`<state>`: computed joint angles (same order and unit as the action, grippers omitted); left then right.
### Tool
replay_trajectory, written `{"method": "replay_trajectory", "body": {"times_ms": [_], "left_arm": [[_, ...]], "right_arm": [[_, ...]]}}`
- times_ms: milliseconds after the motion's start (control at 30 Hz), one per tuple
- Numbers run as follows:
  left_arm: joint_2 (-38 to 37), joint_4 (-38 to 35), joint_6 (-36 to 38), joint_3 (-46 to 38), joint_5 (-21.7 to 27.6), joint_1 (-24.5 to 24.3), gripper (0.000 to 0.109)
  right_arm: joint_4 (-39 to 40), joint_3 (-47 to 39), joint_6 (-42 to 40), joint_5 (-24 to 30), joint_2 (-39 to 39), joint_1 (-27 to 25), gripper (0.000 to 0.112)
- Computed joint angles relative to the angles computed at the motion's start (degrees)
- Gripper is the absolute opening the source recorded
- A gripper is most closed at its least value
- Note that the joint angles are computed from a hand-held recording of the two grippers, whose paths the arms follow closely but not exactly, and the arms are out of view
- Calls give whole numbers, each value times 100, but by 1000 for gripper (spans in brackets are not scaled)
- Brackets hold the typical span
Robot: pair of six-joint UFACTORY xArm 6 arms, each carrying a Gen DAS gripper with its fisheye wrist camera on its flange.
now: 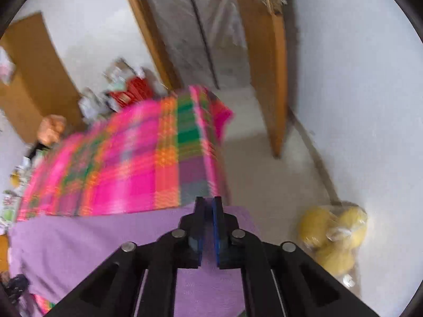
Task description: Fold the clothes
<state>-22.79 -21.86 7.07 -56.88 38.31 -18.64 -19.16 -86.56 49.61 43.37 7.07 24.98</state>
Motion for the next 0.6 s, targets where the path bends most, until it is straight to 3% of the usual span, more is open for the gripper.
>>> {"method": "replay_trajectory", "body": {"times_ms": [33,133,200,300,500,600], "left_arm": [[4,15,-11,-2,-6,-6,24],[9,44,-30,-2,-20,-15,24],[-13,105,-70,15,-51,-29,24],[-69,253,-178,71,-187,-64,24],[50,105,-77,-54,40,-26,26],[24,150,-50,-51,98,-39,26]], "right_arm": [[-133,34,206,80,-10,0,10],[-270,729,900,-388,-467,-17,13],[-317,923,851,-428,-645,130,20],[-396,1108,733,-450,-848,389,20],[-612,647,441,-26,-728,1251,20],[-539,132,303,-207,-383,1699,20]]}}
